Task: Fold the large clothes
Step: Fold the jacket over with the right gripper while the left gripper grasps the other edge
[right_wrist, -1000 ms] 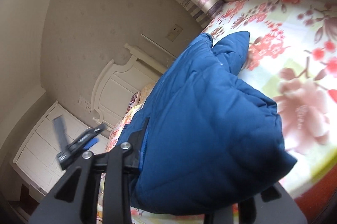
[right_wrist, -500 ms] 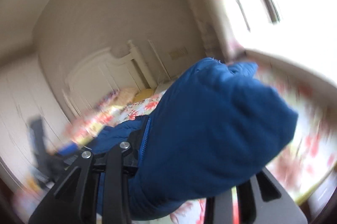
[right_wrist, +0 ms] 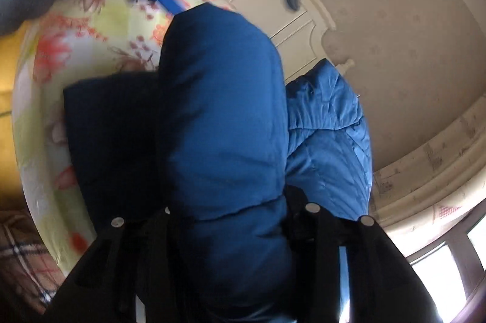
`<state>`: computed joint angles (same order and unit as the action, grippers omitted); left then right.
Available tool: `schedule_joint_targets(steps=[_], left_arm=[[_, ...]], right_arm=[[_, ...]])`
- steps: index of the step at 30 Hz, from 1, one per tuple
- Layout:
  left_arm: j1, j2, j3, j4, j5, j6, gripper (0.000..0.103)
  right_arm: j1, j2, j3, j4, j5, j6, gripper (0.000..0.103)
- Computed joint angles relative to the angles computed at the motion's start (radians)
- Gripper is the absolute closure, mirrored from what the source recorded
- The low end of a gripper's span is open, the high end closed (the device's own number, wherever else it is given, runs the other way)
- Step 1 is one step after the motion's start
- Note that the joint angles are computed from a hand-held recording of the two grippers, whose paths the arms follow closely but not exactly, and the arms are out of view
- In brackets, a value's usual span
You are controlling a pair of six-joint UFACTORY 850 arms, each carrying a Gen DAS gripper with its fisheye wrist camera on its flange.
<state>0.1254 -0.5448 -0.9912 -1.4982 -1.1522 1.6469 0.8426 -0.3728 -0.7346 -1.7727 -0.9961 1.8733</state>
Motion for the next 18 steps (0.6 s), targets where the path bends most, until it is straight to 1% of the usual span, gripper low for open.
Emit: schedule_joint_targets(steps=[2,4,6,7,8,10,11,12,13,14,15,16,17,18], left_arm=[[-0.030,-0.035,-0.049,0.043,-0.053,-0.046,0.005],[-0.073,-0.045,-0.083,0.075,-0.058,-0.072,0.005],[-0.133,-0.047,-0.121,0.125,-0.008,-0.105,0.005],[-0.163,-0.049,-0.142,0.153,0.032,-0.131,0.005],[-0.204,-0.053,-0.169,0.192,0.089,-0.180,0.005],[-0.246,-0.070,-0.217,0.250,0.114,-0.262,0.005],[-0.273,-0.076,-0.248,0.294,0.121,-0.313,0.005],[-0.291,-0.073,-0.263,0.322,0.139,-0.334,0.005],[-0.316,-0.065,-0.280,0.367,0.181,-0.357,0.005],[-0.352,-0.059,-0.304,0.455,0.243,-0.405,0.005],[-0.371,-0.065,-0.326,0.523,0.273,-0.455,0.005],[-0.383,-0.082,-0.353,0.566,0.284,-0.502,0.006],[-0.382,-0.095,-0.371,0.568,0.278,-0.521,0.009],[-0.377,-0.105,-0.378,0.533,0.276,-0.511,0.023]], right_arm=[[0.007,0.015,0.026,-0.022,-0.039,0.028,0.068],[0.020,0.022,0.044,-0.032,-0.071,0.055,0.069],[0.026,0.030,0.063,-0.048,-0.095,0.088,0.069],[0.029,0.029,0.070,-0.059,-0.107,0.104,0.069],[0.031,0.021,0.068,-0.069,-0.117,0.111,0.069],[0.040,-0.003,0.058,-0.067,-0.130,0.085,0.069],[0.049,-0.017,0.054,-0.065,-0.143,0.064,0.067],[0.057,-0.026,0.051,-0.067,-0.156,0.048,0.063],[0.065,-0.042,0.054,-0.088,-0.175,0.035,0.048],[0.072,-0.043,0.061,-0.098,-0.173,0.032,0.031],[0.078,-0.046,0.068,-0.108,-0.183,0.035,0.029],[0.086,-0.034,0.088,-0.118,-0.191,0.062,0.025],[0.090,-0.013,0.112,-0.135,-0.187,0.101,0.018],[0.101,0.021,0.155,-0.155,-0.198,0.180,0.015]])
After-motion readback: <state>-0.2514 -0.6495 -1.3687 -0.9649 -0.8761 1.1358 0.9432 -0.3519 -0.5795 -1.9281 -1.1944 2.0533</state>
